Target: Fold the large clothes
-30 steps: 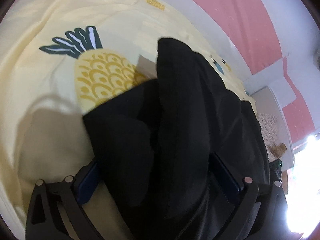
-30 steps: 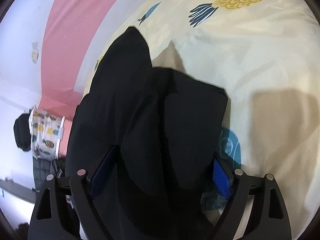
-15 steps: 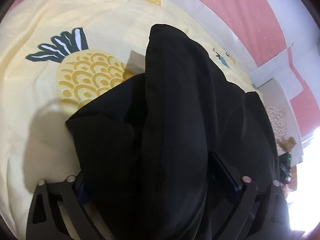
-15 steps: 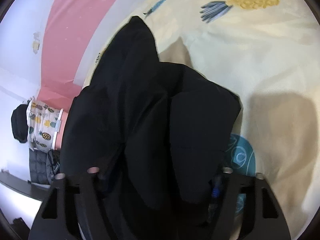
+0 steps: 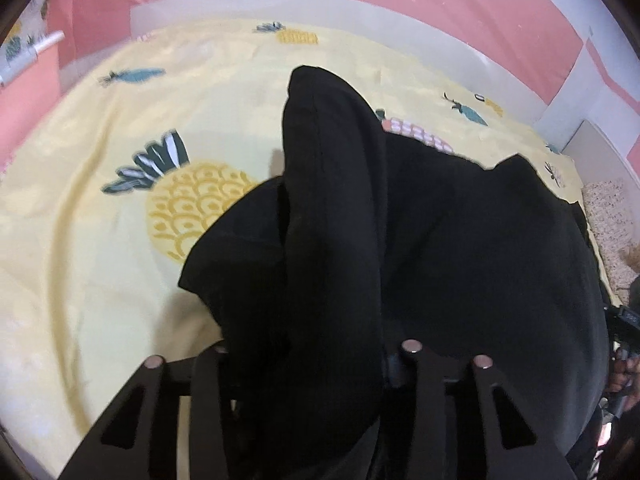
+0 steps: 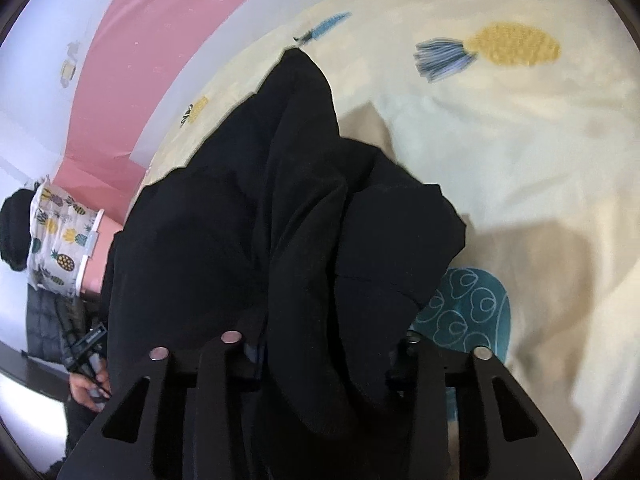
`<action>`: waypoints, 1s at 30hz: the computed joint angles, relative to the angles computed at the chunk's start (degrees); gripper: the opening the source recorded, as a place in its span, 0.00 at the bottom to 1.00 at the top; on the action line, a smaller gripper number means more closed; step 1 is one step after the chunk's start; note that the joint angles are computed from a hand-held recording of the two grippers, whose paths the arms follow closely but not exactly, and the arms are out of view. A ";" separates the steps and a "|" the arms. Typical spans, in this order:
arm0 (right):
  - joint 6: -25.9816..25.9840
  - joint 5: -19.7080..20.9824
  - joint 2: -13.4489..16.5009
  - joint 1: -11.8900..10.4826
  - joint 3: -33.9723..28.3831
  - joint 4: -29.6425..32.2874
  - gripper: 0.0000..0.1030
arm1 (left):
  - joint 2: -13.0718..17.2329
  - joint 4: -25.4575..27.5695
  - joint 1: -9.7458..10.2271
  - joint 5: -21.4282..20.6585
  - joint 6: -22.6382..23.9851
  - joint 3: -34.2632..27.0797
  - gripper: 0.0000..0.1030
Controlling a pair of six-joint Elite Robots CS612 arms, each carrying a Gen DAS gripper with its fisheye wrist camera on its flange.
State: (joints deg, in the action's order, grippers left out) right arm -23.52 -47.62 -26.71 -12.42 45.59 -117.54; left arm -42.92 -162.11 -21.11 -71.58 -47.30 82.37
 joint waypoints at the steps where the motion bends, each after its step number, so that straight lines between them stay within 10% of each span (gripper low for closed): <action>1: 0.00 0.40 -0.95 -0.07 1.42 -1.73 0.33 | -0.51 -0.34 -0.20 0.53 -0.28 0.43 0.37; 13: -1.47 7.33 -6.97 -0.60 9.08 -10.10 0.32 | -5.28 -10.88 -1.68 4.20 3.52 4.57 0.33; 30: 0.86 11.34 -2.76 0.56 -0.19 -10.57 0.32 | -5.41 -13.67 0.46 5.67 7.93 1.71 0.33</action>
